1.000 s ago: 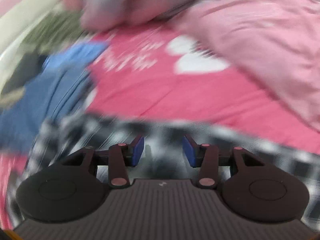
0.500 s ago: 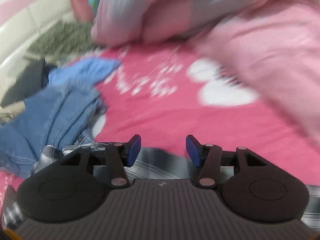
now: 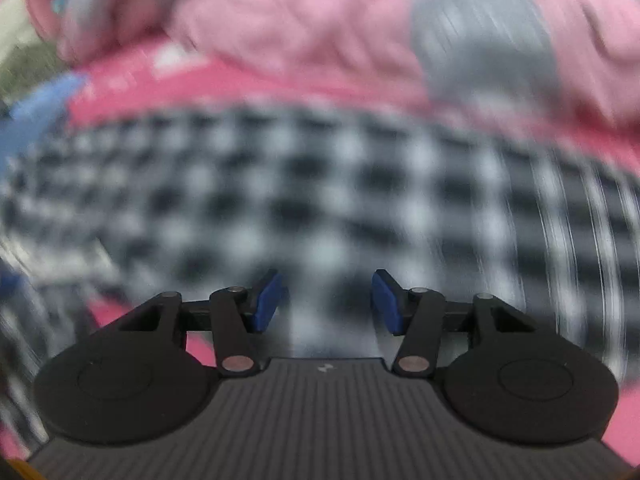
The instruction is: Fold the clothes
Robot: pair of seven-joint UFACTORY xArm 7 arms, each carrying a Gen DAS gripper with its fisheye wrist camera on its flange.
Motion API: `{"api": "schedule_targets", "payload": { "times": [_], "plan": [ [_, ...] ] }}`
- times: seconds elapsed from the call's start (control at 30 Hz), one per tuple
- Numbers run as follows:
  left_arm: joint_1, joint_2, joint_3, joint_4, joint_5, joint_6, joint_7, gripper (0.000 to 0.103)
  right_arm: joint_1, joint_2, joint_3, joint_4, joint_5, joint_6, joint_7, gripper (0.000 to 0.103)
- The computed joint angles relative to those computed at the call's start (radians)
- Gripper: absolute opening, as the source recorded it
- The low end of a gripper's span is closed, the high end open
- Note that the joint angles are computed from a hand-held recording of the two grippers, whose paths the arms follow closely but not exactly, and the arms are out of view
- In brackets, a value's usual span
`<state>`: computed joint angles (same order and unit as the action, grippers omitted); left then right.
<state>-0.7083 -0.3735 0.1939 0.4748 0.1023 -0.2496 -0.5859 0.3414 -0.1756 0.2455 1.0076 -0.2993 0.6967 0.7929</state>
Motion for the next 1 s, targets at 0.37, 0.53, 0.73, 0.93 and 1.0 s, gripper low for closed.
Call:
{"api": "schedule_targets", "payload": {
  "times": [0.37,0.53,0.73,0.93,1.0],
  "plan": [
    [-0.097,0.002,0.122,-0.006,0.050,-0.023,-0.055,0.101,-0.058,-0.034,0.149,-0.035,-0.287,-0.094,0.256,0.049],
    [-0.129,-0.003,0.164,-0.006,0.076,-0.022,-0.073,0.101,0.001,0.078,0.127,-0.028,-0.359,-0.133,0.315,0.049],
    [-0.145,-0.004,0.185,-0.004,0.085,-0.019,-0.076,0.101,0.057,-0.052,0.079,-0.096,-0.253,-0.080,0.243,0.048],
    [-0.144,-0.001,0.183,-0.001,0.082,-0.020,-0.074,0.101,-0.053,-0.219,0.053,-0.268,-0.408,-0.088,0.346,0.052],
    [-0.146,0.003,0.186,-0.001,0.086,-0.024,-0.075,0.101,-0.052,-0.329,0.015,-0.402,-0.308,-0.162,0.335,0.053]
  ]
}}
